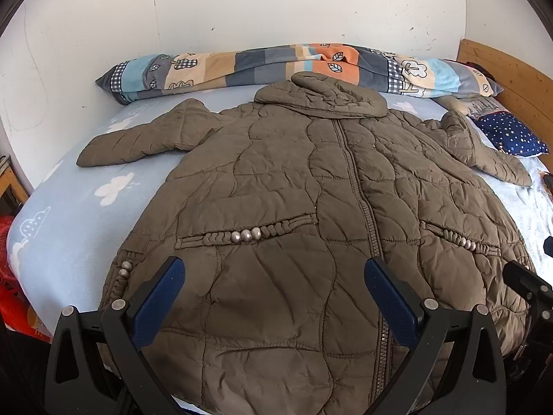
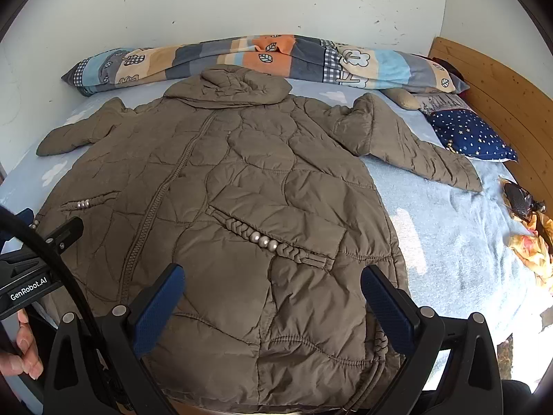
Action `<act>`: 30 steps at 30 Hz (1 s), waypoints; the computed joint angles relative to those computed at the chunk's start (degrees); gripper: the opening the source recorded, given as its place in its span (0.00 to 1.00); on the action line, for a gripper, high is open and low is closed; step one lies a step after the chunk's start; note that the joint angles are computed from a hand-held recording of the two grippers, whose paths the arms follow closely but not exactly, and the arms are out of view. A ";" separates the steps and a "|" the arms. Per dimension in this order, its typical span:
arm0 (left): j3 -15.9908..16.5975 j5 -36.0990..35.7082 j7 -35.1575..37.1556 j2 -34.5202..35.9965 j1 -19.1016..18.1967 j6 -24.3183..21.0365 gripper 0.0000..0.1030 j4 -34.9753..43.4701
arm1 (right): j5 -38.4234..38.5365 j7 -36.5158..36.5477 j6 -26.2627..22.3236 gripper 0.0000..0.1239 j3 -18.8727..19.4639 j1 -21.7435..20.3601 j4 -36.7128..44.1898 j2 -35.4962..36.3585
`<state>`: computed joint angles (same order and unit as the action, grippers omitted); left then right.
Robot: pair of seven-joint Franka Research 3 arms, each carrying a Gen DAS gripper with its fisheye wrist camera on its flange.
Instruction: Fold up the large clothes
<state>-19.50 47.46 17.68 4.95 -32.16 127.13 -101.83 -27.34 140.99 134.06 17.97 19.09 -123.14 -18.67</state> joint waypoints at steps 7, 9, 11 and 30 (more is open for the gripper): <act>1.00 4.62 1.83 1.11 0.53 -0.34 1.00 5.48 | 5.05 -0.50 4.14 0.83 -4.09 -2.28 -2.95 -4.79; 1.76 6.34 3.63 3.11 0.71 -0.49 1.00 9.64 | 7.32 -0.24 5.99 0.83 -5.55 -4.73 -4.19 -6.86; 2.81 6.87 6.37 5.90 0.89 -0.19 1.00 14.53 | 8.99 0.25 6.30 0.83 -6.97 -8.04 -4.79 -8.83; 10.14 -6.64 15.08 19.99 1.37 3.90 1.00 27.40 | 57.55 -23.65 28.36 0.73 -32.00 -13.03 -3.79 5.38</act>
